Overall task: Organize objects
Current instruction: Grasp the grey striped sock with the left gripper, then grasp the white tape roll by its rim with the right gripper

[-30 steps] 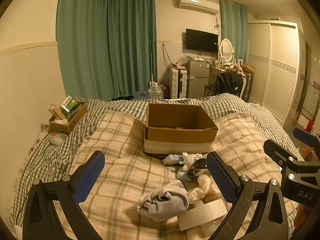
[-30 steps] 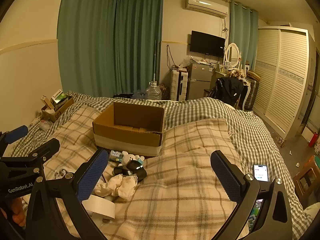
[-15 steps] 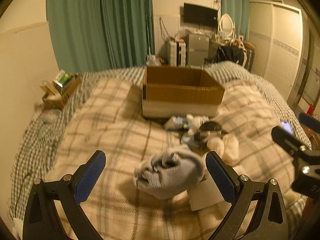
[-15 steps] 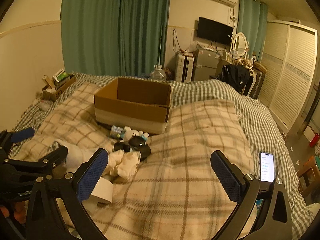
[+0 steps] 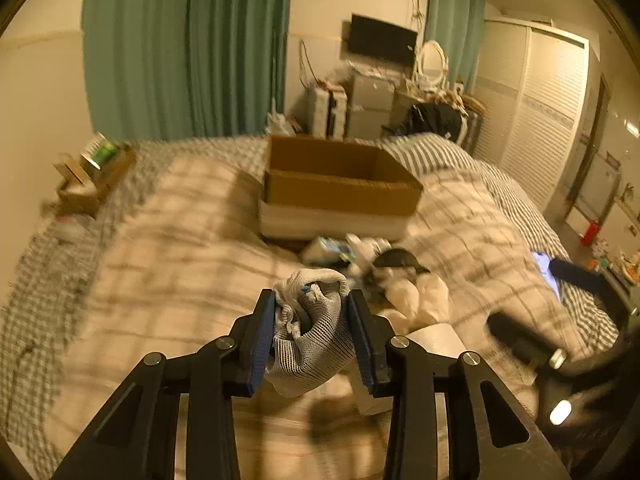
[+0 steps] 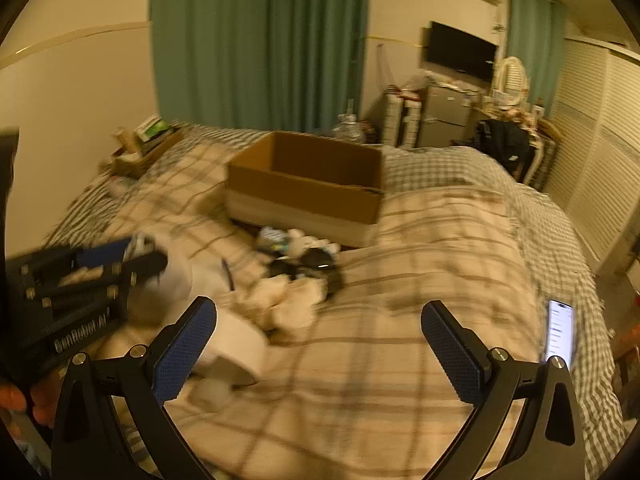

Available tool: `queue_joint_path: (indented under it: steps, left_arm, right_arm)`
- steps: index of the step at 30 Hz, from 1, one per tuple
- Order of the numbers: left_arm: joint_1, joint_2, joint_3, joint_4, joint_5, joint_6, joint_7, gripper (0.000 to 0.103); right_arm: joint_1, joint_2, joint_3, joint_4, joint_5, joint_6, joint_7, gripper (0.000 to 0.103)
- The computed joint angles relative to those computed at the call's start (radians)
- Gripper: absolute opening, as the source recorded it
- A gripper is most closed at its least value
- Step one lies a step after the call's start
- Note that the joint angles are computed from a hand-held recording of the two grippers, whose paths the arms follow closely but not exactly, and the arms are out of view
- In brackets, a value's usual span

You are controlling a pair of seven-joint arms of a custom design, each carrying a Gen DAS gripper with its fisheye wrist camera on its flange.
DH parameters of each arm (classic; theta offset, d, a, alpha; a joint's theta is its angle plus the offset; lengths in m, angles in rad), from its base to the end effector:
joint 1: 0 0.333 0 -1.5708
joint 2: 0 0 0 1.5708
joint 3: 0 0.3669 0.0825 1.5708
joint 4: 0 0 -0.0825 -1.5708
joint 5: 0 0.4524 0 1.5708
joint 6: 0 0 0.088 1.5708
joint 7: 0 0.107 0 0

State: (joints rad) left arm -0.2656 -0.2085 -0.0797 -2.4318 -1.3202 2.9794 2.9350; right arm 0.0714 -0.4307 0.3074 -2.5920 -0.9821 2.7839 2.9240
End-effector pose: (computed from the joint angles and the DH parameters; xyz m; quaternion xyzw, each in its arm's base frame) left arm 0.5118 -0.1134 0.4416 -0.4719 0.7709 -0.3778 0.2006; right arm 0.4216 0.2112 0.4512 -0.6037 0.6796 -0.3250 0.2609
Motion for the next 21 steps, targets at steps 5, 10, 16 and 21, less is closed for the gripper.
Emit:
queue_joint_path:
  steps: [5, 10, 16, 21]
  left_arm:
    - [0.002, -0.023, 0.015, 0.009, -0.080, 0.031, 0.098, 0.037]
    - [0.030, -0.015, 0.014, 0.008, -0.035, 0.003, 0.047, 0.036]
    - [0.036, -0.010, 0.018, 0.014, -0.041, -0.007, 0.054, 0.037]
    - [0.040, -0.004, 0.015, 0.033, -0.043, -0.004, 0.057, 0.037]
  right_arm:
    - [0.055, 0.076, -0.036, 0.024, 0.085, 0.059, -0.122, 0.099]
    - [0.105, 0.160, -0.062, 0.063, 0.175, 0.018, -0.251, 0.073]
    - [0.116, 0.163, -0.087, 0.064, 0.202, 0.036, -0.301, 0.021]
    - [0.092, 0.114, -0.072, 0.083, 0.169, 0.022, -0.328, 0.015]
